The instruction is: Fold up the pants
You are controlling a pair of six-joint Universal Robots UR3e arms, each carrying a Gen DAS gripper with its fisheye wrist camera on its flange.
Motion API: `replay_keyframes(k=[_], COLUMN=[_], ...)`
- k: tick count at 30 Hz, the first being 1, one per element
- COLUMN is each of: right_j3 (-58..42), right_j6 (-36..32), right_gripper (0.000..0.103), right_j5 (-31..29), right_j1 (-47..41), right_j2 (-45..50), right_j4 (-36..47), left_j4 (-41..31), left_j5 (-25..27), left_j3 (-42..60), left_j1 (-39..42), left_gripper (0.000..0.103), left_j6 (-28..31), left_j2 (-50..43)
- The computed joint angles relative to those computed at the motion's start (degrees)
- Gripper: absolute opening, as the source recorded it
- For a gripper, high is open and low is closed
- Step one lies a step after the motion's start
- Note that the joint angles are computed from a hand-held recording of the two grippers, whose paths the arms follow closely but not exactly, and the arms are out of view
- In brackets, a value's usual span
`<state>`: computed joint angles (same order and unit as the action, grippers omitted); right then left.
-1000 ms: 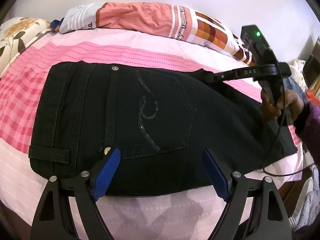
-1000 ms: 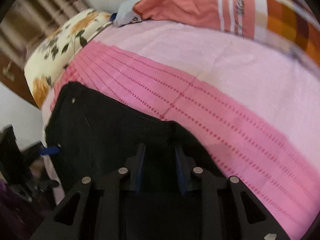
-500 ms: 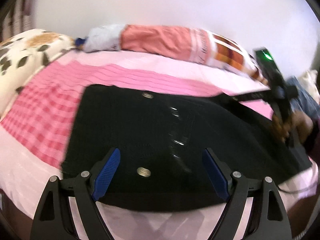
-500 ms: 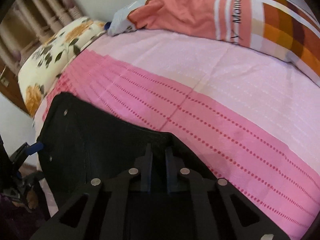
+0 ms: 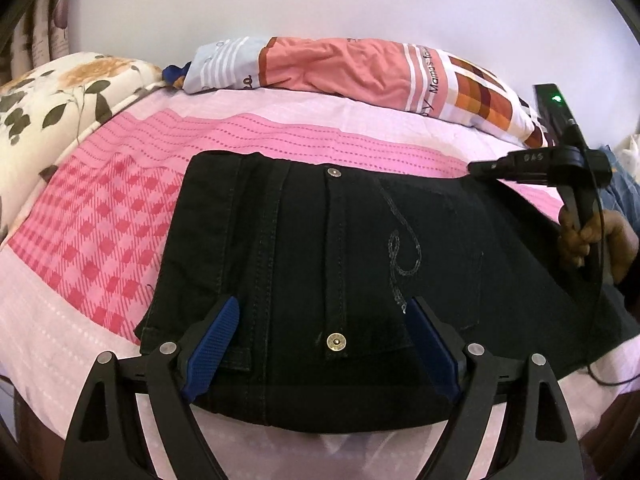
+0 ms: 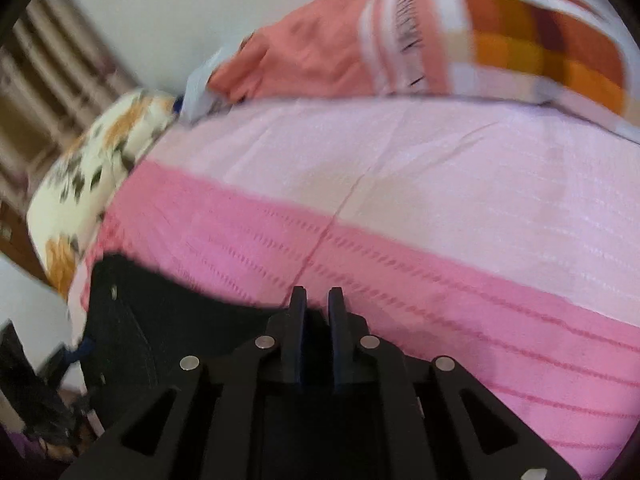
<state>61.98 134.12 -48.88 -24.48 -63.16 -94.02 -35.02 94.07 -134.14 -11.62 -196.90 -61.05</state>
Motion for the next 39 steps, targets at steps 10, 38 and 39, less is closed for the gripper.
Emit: replay_keyframes(k=[10,38,39], right_j3=[1.82,36.43,31.65], right_j6=[-14.27,-48.63,-48.42], right_gripper=[0.011,0.022,0.023], right_j5=[-2.03,-14.59,-14.58], right_j1=[-3.07,-50.91,-52.52], right_j2=[-5.63,-43.45,-39.14], right_j4=[15.29,56.05,59.99], left_j4=[-0.22,-2.43,-2.50], left_j5=[-5.12,4.85,5.86], left_j3=[0.23,3.82,4.11], left_j1=[6.19,-0.96,-1.72], left_gripper=[0.086,0.090,0.090], left_j6=[4.88,3.71,3.88], left_j2=[0.25,-4.50,-4.73])
